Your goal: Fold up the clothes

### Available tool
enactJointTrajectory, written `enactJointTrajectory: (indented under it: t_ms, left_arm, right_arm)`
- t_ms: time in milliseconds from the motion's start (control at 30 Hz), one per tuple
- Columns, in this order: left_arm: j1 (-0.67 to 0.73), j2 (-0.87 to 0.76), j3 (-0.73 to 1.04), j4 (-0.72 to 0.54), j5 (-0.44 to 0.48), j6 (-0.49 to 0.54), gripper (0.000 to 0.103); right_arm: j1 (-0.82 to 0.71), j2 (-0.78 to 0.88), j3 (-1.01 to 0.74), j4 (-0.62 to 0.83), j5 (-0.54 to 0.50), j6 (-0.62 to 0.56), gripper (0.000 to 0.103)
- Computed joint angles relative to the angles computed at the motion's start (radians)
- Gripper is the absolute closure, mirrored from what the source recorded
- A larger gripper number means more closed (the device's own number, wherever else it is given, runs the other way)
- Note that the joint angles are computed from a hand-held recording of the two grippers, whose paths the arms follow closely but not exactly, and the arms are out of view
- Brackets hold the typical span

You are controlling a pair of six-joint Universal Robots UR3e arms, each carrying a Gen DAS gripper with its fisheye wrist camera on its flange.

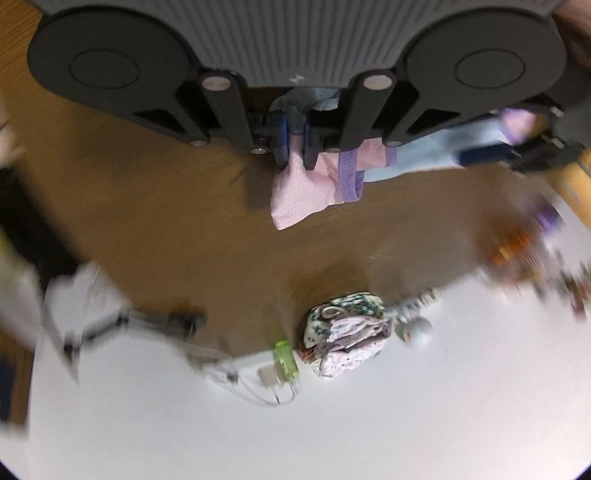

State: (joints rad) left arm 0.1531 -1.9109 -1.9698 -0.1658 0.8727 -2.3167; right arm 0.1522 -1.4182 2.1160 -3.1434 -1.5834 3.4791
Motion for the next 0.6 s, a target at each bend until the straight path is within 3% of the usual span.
enactJointTrajectory:
  t_ms: [133,233,400,600]
  left_arm:
    - [0.03,0.004,-0.007,-0.033,0.012,0.001,0.058]
    - [0.053,0.003,-0.007,-0.101,-0.003,0.046,0.058]
    - [0.078,0.004,-0.02,-0.167,-0.034,0.11,0.058]
    - [0.103,0.006,-0.016,-0.223,-0.076,0.156,0.056]
  right_arm:
    - [0.135,0.032,-0.234,0.25,-0.27,-0.2,0.096]
    - [0.255,0.142,-0.405,0.353,-0.424,-0.372,0.096]
    - [0.375,0.307,-0.577,0.436,-0.512,-0.482,0.096]
    - [0.443,0.386,-0.675,0.456,-0.576,-0.506,0.096]
